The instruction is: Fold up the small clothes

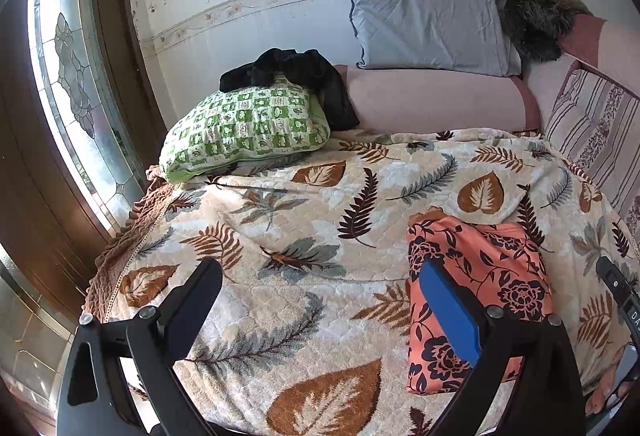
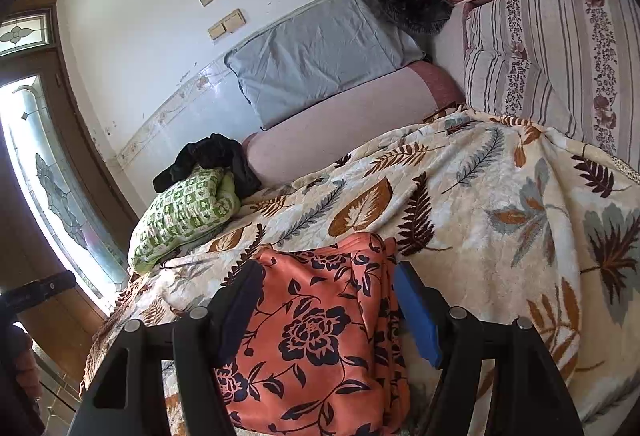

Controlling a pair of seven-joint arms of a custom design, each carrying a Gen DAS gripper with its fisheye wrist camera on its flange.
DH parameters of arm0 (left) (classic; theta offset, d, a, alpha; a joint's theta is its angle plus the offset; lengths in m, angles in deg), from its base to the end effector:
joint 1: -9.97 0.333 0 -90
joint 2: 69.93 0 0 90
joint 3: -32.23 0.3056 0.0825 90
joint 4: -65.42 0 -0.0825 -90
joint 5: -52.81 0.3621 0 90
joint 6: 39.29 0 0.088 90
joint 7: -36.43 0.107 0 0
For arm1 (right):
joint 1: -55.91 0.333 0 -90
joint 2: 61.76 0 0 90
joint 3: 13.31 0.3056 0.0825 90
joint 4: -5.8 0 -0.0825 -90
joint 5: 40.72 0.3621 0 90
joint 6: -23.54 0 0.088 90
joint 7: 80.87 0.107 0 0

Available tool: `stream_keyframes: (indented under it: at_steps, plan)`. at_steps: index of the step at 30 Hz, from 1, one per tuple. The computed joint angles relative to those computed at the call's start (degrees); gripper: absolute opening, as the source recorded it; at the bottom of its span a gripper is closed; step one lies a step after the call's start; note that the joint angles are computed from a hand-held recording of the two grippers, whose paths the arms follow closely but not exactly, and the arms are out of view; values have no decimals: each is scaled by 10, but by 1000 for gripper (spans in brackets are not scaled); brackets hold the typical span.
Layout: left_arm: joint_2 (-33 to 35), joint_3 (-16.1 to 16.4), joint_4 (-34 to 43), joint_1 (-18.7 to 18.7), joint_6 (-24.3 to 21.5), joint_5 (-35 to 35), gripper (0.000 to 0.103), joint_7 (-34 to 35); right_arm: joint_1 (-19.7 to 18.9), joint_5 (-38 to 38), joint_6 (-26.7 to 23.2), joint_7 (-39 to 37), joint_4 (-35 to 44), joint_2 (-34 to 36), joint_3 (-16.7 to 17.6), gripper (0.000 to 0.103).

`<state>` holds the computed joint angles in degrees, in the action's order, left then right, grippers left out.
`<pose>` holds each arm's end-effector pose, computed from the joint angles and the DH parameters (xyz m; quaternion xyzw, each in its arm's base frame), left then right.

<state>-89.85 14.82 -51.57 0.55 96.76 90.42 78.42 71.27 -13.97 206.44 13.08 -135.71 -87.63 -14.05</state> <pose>0.4240 -0.2343 0.6521 -0.6390 0.6247 -0.2517 0.3716 0.4283 0.0674 0.5922 -0.4959 0.6708 -0.2160 0.5075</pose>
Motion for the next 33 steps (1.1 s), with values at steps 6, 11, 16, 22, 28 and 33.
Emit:
stream_keyframes:
  at_steps: [6, 11, 16, 22, 28, 33]
  plan:
    - [2, -1, 1, -2, 0, 1, 99, 4, 4, -2, 0, -1, 0, 0, -2, 71]
    - [9, -2, 3, -6, 0, -1, 99, 10, 38, 5, -5, -21, 3, 0, -30, 71]
    - [17, -1, 5, -12, 4, -6, 99, 16, 40, 14, -28, -35, 11, 4, -31, 71]
    - [38, 1, 10, -19, 8, -13, 99, 27, 42, 49, -47, -38, 14, 8, -43, 71]
    - [64, 4, 21, -28, 13, -23, 99, 38, 19, 51, -57, -41, 17, 16, -29, 71]
    - [89, 8, 34, -34, 14, -29, 99, 43, 11, 53, -69, -42, 21, 23, -27, 71]
